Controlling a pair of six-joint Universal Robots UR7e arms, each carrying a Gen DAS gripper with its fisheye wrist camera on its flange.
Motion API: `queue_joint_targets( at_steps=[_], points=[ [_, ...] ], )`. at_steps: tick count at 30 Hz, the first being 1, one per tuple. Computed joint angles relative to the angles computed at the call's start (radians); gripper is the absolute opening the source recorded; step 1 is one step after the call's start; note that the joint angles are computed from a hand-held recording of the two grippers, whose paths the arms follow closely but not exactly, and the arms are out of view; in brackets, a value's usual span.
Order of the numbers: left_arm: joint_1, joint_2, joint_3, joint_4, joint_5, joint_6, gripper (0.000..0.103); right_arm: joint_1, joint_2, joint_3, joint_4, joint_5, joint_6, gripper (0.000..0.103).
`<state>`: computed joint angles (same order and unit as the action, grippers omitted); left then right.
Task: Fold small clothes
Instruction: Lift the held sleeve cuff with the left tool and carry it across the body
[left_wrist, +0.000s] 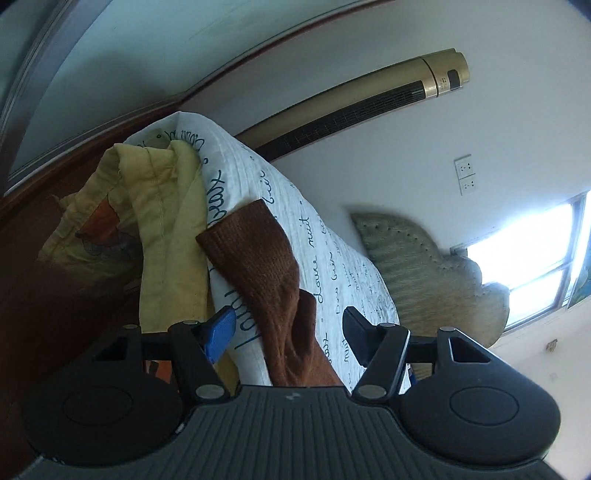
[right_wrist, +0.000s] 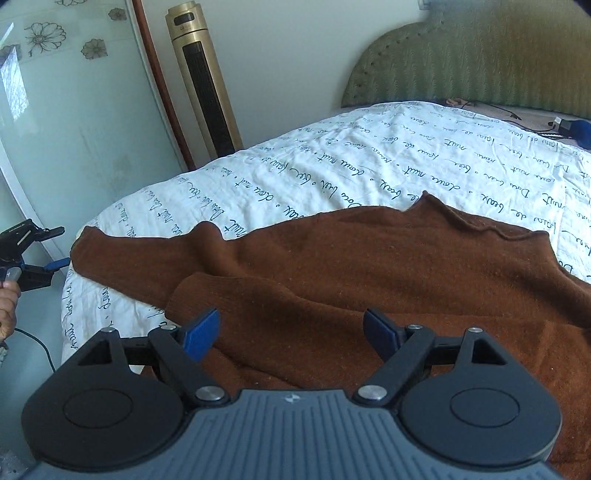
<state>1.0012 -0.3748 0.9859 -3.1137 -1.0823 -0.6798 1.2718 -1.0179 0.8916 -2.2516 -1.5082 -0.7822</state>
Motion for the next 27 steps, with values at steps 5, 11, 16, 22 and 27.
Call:
queue_joint_targets(
  at_steps=[5, 11, 16, 22, 27],
  points=[
    [0.016, 0.031, -0.052, -0.004, -0.011, 0.012, 0.055, -0.002, -0.009, 0.008, 0.006, -0.001, 0.009, 0.085],
    [0.025, 0.067, -0.14, 0.076, 0.007, -0.019, 0.003, -0.007, -0.036, 0.058, -0.02, 0.006, 0.02, 0.085],
    [-0.009, 0.086, -0.174, 0.083, 0.068, 0.089, 0.004, -0.019, -0.066, 0.104, -0.045, 0.016, 0.052, 0.085],
    [-0.081, 0.146, -0.273, 0.079, 0.103, 0.29, 0.004, -0.044, -0.11, 0.156, -0.091, 0.05, 0.078, 0.085],
    [-0.151, 0.286, -0.531, 0.228, 0.092, 0.414, 0.004, -0.07, -0.121, 0.144, -0.115, 0.057, 0.131, 0.085]
  ],
)
